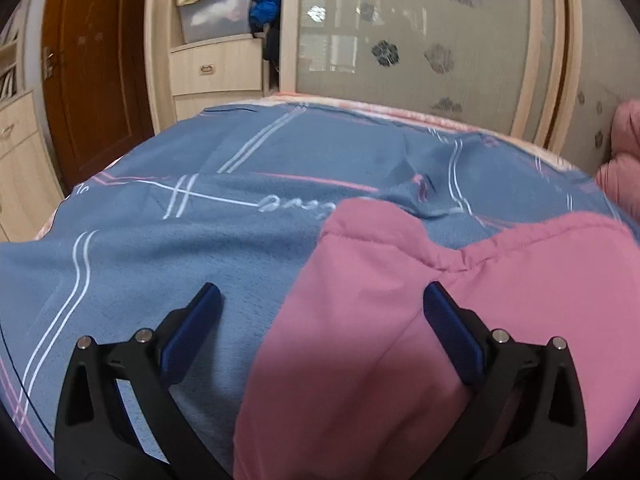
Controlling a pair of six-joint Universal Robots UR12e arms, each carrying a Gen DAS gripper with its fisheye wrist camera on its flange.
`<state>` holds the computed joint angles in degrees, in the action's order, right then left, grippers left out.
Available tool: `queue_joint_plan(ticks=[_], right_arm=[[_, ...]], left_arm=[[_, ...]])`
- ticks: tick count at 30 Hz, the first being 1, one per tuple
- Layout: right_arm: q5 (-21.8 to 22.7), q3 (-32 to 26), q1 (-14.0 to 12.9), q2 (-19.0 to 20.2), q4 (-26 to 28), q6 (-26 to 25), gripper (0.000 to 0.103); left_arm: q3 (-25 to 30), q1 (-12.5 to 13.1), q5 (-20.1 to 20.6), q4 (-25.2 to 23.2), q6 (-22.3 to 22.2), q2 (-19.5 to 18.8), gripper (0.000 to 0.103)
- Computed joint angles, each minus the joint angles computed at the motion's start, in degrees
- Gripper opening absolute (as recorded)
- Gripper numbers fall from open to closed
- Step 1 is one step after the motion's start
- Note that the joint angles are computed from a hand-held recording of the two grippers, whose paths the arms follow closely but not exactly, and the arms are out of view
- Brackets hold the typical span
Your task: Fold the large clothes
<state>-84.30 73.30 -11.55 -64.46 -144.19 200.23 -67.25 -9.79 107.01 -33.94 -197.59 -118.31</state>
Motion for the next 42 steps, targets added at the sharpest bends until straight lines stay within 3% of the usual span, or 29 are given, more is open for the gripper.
queue_joint_plan(ticks=[2,3,7,9,10,12,14,15,17,19,21,23,24,27,29,30,33,35,37,42], right_arm=[[0.94,1.00,-0.35,-0.53,-1.97,2.15,0.098],[3.48,2.13,-1.09,-1.03,-4.15,3.57,0.098],[25.07,8.23,-7.13,-2.13,-16.17,19.93,0.102],[30.94,10.81,-9.67,-3.28,-20.09,25.37,0.102],[30.27,13.09,-10.65,-5.00,-23.74,27.19,0.102],[28.49,17.59,-11.84,-8.85,-29.00,26.06,0.102],[26.68,23.20,-12.46,-15.09,-27.59,17.35,0.102],[25.61,25.11,-12.45,-17.61,-25.78,12.37,0.102],[18.14,31.86,-10.93,-24.98,-26.18,0.51,0.102],[11.13,34.61,-8.36,-29.71,-23.85,-10.11,0.102],[9.06,36.77,-7.08,-34.24,-21.92,-15.12,0.102],[8.45,39.99,-6.74,-37.93,-23.93,-14.86,0.102],[8.10,41.75,-6.69,-39.96,-23.75,-14.75,0.102],[5.38,45.38,-6.24,-44.14,-19.97,-14.51,0.102],[4.33,46.79,-5.42,-46.17,-16.19,-14.07,0.102],[4.78,47.36,-5.09,-47.10,-15.09,-14.77,0.102],[6.48,49.17,-4.44,-48.88,-18.25,-19.52,0.102],[4.40,50.07,-3.22,-49.80,-20.92,-23.62,0.102],[4.00,49.95,-3.16,-50.18,-20.19,-24.91,0.102],[6.38,50.66,-4.32,-51.21,-20.88,-23.67,0.102]], left_arm=[[-1.33,0.06,1.56,2.43,-2.17,0.67,0.101],[-2.00,0.04,2.59,3.77,-3.22,1.05,0.101],[-8.95,-1.16,12.93,14.87,-11.07,5.40,0.101],[-13.94,-1.10,11.10,18.85,-14.32,9.51,0.101],[-16.74,-0.90,8.62,19.18,-13.95,12.29,0.101],[-22.03,-2.11,10.28,22.42,-8.96,16.84,0.101],[-26.05,-4.11,14.80,26.61,-3.46,19.56,0.101],[-29.00,-5.68,17.58,30.13,1.31,21.18,0.101],[-31.46,-8.05,20.74,34.92,9.22,22.20,0.101],[-31.50,-10.83,23.37,32.91,16.95,23.24,0.101],[-31.97,-13.36,25.94,33.53,19.49,24.10,0.101],[-33.36,-15.20,25.49,30.44,14.51,26.23,0.101],[-34.52,-15.85,23.66,26.72,9.22,27.95,0.101],[-36.85,-17.37,21.90,14.19,-6.96,31.68,0.101],[-37.64,-18.92,23.27,8.85,-13.35,32.77,0.101],[-38.07,-19.86,23.11,7.94,-13.45,33.13,0.101],[-38.45,-22.23,24.13,10.20,-7.13,32.89,0.101],[-38.77,-23.62,24.44,13.01,-3.18,32.88,0.101],[-39.32,-24.28,23.93,12.93,-3.56,33.64,0.101],[-39.20,-23.72,21.28,8.46,-9.73,35.03,0.101]])
